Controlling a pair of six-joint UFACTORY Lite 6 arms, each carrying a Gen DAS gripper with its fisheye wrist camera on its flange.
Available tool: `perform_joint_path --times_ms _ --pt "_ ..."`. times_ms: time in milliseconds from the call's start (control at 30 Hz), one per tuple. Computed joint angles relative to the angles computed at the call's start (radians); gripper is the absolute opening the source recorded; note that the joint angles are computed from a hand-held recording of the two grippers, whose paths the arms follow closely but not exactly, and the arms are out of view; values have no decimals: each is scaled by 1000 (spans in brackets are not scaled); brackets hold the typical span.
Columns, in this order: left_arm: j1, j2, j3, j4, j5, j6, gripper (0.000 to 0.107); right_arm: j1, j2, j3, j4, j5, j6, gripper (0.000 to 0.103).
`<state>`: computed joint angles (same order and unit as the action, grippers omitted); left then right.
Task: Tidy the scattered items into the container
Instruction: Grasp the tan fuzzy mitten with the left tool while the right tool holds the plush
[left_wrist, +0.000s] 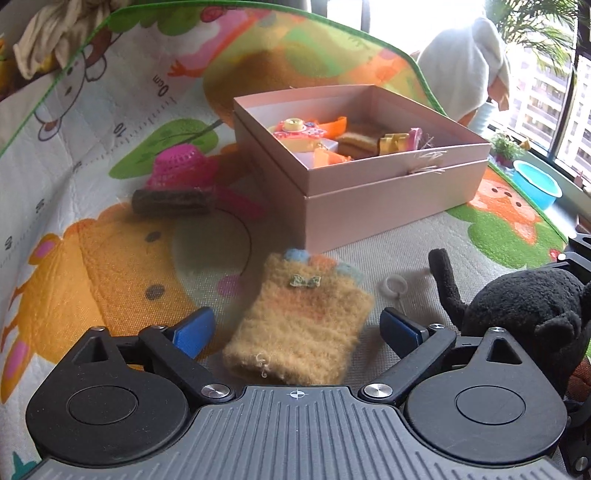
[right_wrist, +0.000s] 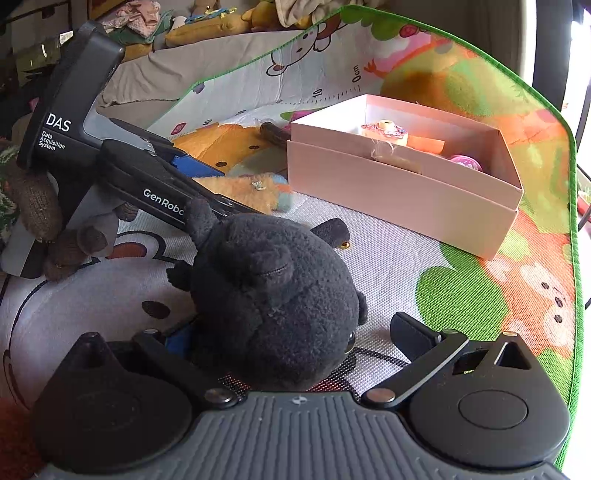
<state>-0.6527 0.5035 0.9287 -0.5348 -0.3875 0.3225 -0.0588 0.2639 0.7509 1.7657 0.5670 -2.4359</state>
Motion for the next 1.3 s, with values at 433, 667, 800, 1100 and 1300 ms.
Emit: perform_joint_path --times_ms 433,667,800,1100,1300 --pt "-105 -52 -93 -138 -108 -1 65 0 0 5 -12 1 8 103" --pt "-261 -95 -196 -359 -237 29 65 -32 -57 -13 -108 24 70 103" --pt "-371 -103 -261 -476 -360 5 88 -127 -162 -101 -116 145 41 103" --pt "-368 -109 -276 -511 -383 -39 96 -89 -172 -167 87 171 -189 95" --pt "-380 -116 -297 -506 -410 -75 97 -60 -130 -150 114 175 -211 76"
